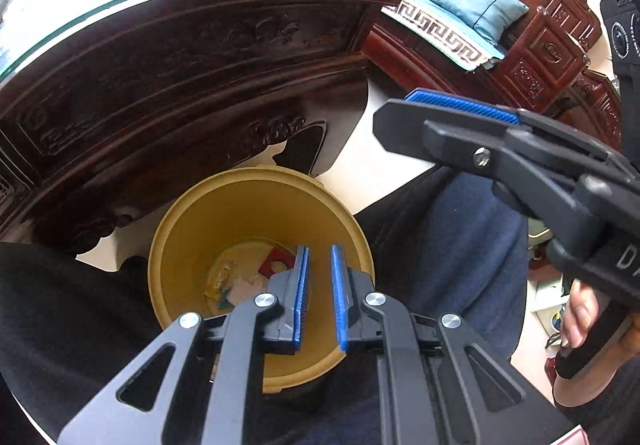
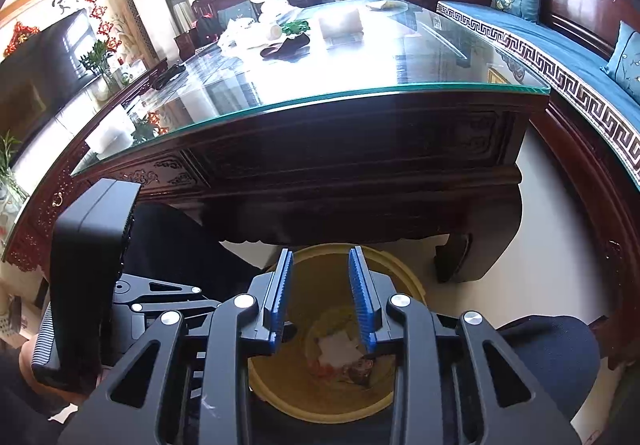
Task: Collect trash
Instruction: 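Open the right tool over the bin while left releases the white paper, then raise both tools and reach the left tool to the brown sock, closing on it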
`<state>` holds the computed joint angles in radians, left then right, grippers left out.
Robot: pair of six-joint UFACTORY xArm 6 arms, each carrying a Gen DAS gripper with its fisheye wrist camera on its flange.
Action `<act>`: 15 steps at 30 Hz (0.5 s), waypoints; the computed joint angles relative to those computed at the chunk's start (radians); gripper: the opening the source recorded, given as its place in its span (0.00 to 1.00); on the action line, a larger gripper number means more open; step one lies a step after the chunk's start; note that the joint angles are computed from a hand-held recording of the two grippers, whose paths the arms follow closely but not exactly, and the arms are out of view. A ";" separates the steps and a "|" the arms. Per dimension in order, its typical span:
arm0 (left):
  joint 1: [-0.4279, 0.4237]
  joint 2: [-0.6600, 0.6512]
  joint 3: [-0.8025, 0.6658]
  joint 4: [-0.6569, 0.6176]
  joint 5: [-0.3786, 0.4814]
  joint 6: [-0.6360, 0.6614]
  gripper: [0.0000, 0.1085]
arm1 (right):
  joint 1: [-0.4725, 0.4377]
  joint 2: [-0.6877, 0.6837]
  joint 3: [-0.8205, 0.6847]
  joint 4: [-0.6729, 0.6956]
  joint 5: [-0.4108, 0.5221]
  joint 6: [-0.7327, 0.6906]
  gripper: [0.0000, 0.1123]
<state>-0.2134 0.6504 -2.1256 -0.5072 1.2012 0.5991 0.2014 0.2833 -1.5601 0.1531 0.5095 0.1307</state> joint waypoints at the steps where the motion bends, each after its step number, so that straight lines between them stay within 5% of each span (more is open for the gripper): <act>1: 0.001 -0.003 0.001 0.000 -0.006 -0.001 0.27 | 0.001 0.003 -0.005 0.000 0.001 0.000 0.26; 3: -0.001 -0.015 0.014 0.004 -0.030 0.003 0.49 | 0.003 0.007 -0.014 -0.007 0.002 0.000 0.27; 6: 0.002 -0.033 0.020 -0.008 -0.061 0.034 0.54 | 0.007 0.020 -0.040 0.001 0.002 -0.014 0.33; 12: 0.013 0.000 -0.074 0.017 -0.130 -0.023 0.90 | 0.014 0.073 -0.160 -0.066 -0.006 0.025 0.60; 15: 0.013 0.032 -0.139 0.108 -0.185 -0.129 0.91 | 0.016 0.118 -0.253 -0.105 0.013 0.049 0.76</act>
<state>-0.2003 0.6829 -2.2645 -0.3991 1.0159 0.4700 0.2177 0.4012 -1.8130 0.0484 0.5223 0.1801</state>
